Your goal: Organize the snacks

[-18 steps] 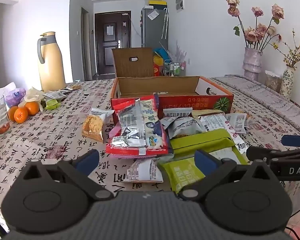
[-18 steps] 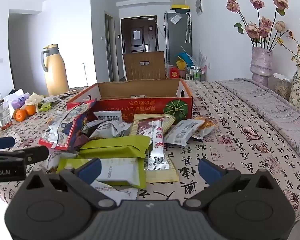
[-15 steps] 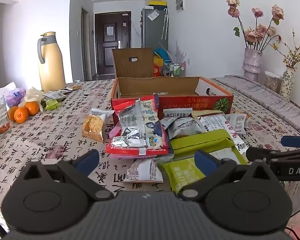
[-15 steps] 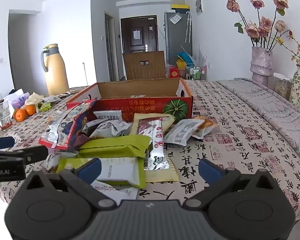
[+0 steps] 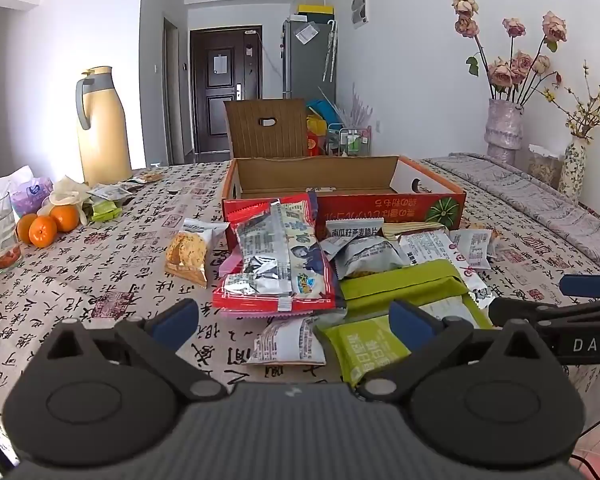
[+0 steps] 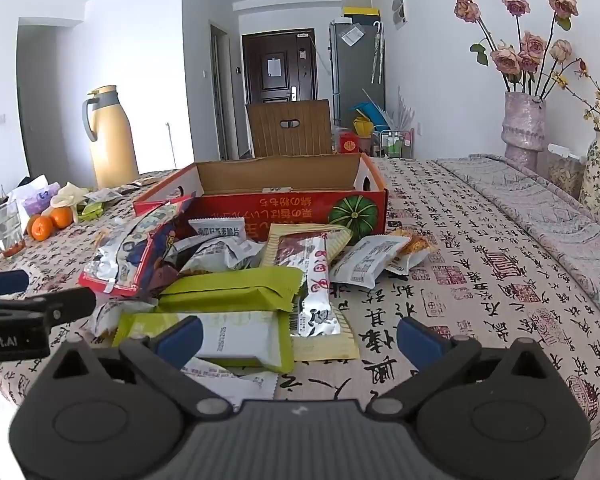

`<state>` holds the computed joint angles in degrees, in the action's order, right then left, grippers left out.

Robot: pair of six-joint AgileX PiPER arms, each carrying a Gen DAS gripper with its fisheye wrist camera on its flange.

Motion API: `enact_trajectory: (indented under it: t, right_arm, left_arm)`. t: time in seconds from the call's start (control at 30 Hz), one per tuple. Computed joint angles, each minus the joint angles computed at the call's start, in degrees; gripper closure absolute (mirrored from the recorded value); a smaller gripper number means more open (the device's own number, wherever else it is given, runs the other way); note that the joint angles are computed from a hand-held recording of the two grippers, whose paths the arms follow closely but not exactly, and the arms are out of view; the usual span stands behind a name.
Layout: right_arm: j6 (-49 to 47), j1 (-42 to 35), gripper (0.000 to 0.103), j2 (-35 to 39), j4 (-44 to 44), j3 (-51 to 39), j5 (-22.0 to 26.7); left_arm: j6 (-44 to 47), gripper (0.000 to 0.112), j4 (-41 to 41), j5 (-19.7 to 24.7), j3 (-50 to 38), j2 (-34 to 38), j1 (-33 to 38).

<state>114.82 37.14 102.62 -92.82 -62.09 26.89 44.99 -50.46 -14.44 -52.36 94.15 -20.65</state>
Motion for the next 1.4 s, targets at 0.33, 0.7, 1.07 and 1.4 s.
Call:
enact_trajectory:
  t: [0.33, 0.7, 1.07, 1.4]
  right_arm:
    - [0.0, 0.1, 0.0, -0.1, 0.1, 0.1, 0.0]
    - [-0.1, 0.1, 0.0, -0.1, 0.3, 0.2, 0.0]
    - [-0.2, 0.1, 0.0, -0.1, 0.4, 0.2, -0.1]
    - [0.0, 0.2, 0.0, -0.1, 0.2, 0.3, 0.0]
  left_arm:
    - [-0.4, 0.009, 0.2, -0.2, 0.1, -0.1, -0.2]
    - [-0.5, 0.009, 0.3, -0.2, 0.2, -0.1, -0.2]
    - [-0.8, 0.009, 0.5, -0.2, 0.2, -0.2, -0.1]
    - [-1.1, 0.009, 0.8, -0.1, 0.2, -0.1, -0.1]
